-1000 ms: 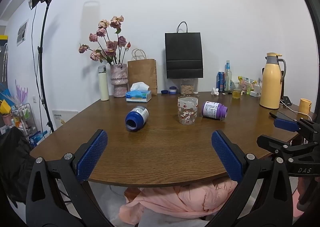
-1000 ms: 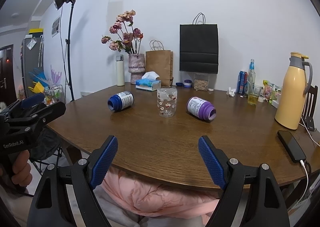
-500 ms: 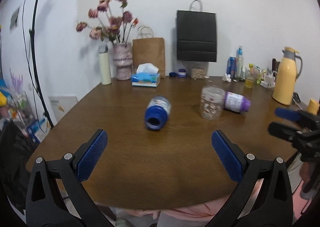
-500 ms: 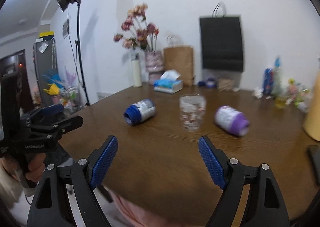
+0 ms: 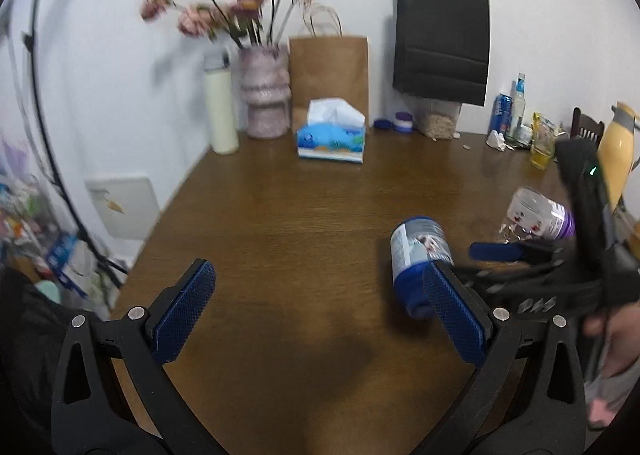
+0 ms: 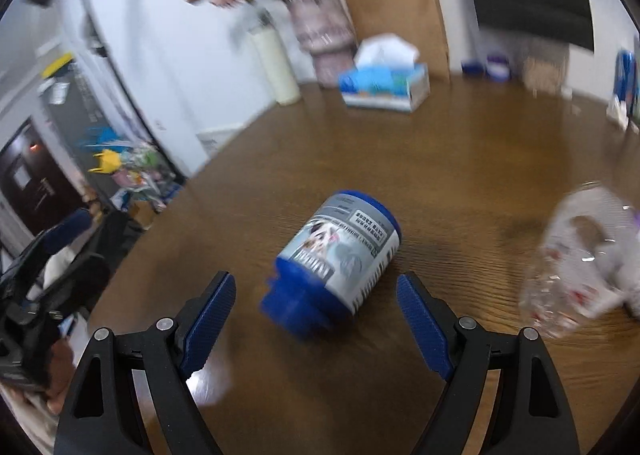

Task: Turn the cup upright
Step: 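Reach the right gripper to the lying blue bottle and close on it, then lift the blue bottle with the right gripper while the left gripper grasps it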

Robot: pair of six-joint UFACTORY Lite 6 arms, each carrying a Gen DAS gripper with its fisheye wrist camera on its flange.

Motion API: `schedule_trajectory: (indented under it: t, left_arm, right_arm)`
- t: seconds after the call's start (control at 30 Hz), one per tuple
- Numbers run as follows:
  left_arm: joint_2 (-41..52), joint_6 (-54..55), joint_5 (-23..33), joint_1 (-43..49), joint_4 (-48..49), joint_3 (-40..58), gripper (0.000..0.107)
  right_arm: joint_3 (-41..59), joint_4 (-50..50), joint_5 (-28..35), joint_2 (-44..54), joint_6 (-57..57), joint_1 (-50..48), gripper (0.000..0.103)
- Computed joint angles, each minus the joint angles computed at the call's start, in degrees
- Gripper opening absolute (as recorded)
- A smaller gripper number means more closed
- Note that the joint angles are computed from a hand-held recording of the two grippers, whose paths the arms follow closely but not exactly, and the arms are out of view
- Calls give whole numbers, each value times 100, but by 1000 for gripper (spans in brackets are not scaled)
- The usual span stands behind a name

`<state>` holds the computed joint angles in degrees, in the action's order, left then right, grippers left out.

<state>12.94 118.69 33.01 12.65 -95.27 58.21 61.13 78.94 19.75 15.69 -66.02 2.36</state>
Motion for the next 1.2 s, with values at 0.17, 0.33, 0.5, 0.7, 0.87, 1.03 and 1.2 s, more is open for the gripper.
schedule_trajectory:
  t: [0.17,0.33,0.5,0.7,0.87,1.03,1.2]
  left_arm:
    - [1313,-1627,-202,-362,1166,1674,99]
    - [1825,-2412,-196,-634,1728,2363,89]
    - [1872,-2762,42,-859,2078,2160,82]
    - [1864,-2579,9,-1371,2125,1420,52]
    - [1488,-2150,-341,-1548,1700,947,42]
    - [1066,-1490,-761,-1443,645,239,41]
    - [516,-704,-528,-1371,-360,-706,43]
  right_arm:
    - [957,-611,-117,1021,1046,164,82]
    - [977,-309,78,1054,427,120,74]
    - [-171,225,676,147,-1690,279,71]
    - [-1714,510,697,-1249,-2569,262,70]
    - [-1981,654,1078,-1385,-2783,-104,70]
    - [-2632,622,1423,-1996,-3016,-835,70]
    - [-3075,570,993,-2370,-3058,-1497,70]
